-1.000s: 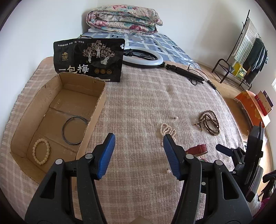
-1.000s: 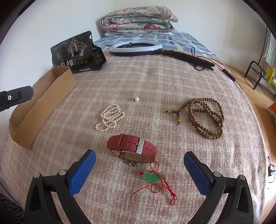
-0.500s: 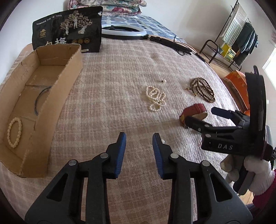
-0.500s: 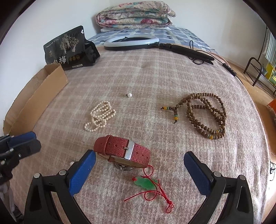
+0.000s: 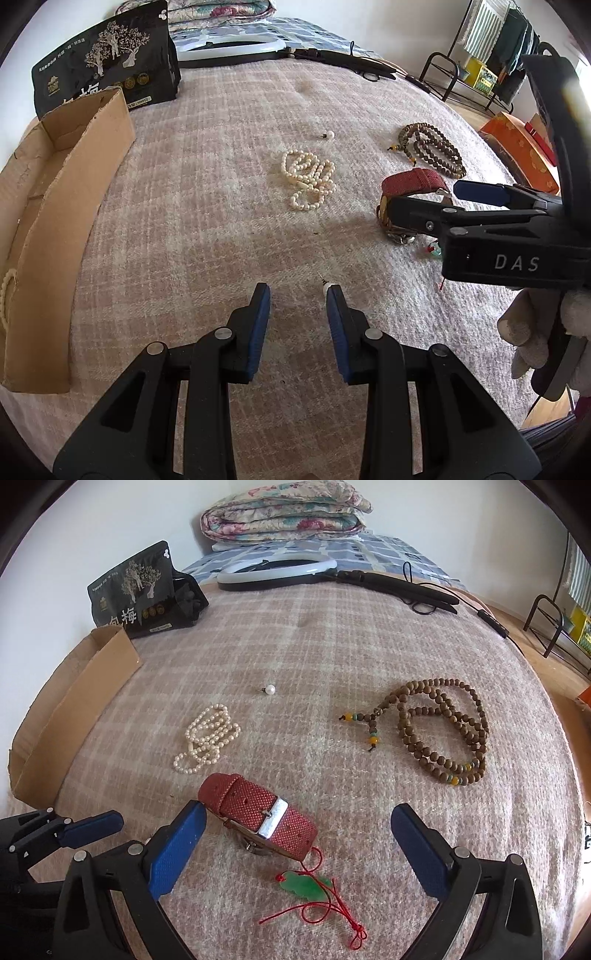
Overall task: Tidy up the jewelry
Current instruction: 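Grasp the red-strap watch with the right tool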
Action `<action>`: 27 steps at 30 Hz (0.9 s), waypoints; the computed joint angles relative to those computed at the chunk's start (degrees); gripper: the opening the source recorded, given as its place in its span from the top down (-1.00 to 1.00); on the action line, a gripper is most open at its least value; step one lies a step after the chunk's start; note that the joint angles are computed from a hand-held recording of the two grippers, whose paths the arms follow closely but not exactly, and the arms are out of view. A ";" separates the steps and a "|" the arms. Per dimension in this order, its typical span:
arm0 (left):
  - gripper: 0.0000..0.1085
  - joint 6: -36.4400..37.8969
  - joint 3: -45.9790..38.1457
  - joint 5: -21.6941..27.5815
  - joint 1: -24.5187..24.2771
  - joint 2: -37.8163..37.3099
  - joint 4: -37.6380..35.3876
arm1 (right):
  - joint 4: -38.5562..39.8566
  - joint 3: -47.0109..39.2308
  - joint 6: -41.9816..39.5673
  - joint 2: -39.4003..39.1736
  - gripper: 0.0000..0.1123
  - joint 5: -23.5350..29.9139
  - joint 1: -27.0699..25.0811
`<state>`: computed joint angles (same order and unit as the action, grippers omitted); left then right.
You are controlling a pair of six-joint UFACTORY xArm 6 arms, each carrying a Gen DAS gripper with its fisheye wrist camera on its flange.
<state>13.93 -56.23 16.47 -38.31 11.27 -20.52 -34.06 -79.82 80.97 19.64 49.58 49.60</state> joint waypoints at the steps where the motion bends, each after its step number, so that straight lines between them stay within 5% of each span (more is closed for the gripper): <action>1: 0.41 -0.10 0.02 -0.23 -0.03 0.16 0.08 | 0.03 0.02 -0.04 0.00 -0.79 -0.11 -0.07; 18: 0.41 0.76 -2.03 -0.46 -1.27 2.21 -2.15 | -0.23 0.78 -0.18 -0.24 -0.68 -1.87 -0.69; 21: 0.49 0.71 -1.97 -1.19 -1.45 2.44 -1.80 | 0.05 0.68 -0.98 0.01 -0.48 -2.68 -0.75; 23: 0.74 -0.54 -1.62 -1.65 -1.47 2.49 0.41 | 0.69 0.40 -1.85 0.26 -0.28 -2.38 -0.78; 27: 0.87 -1.00 -0.95 -2.59 -1.35 2.24 1.74 | 2.00 2.95 -2.27 -0.81 0.26 -6.33 -1.61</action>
<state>12.93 -57.19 13.87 -39.66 13.51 -18.78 -32.05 -76.87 78.70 18.83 43.26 48.00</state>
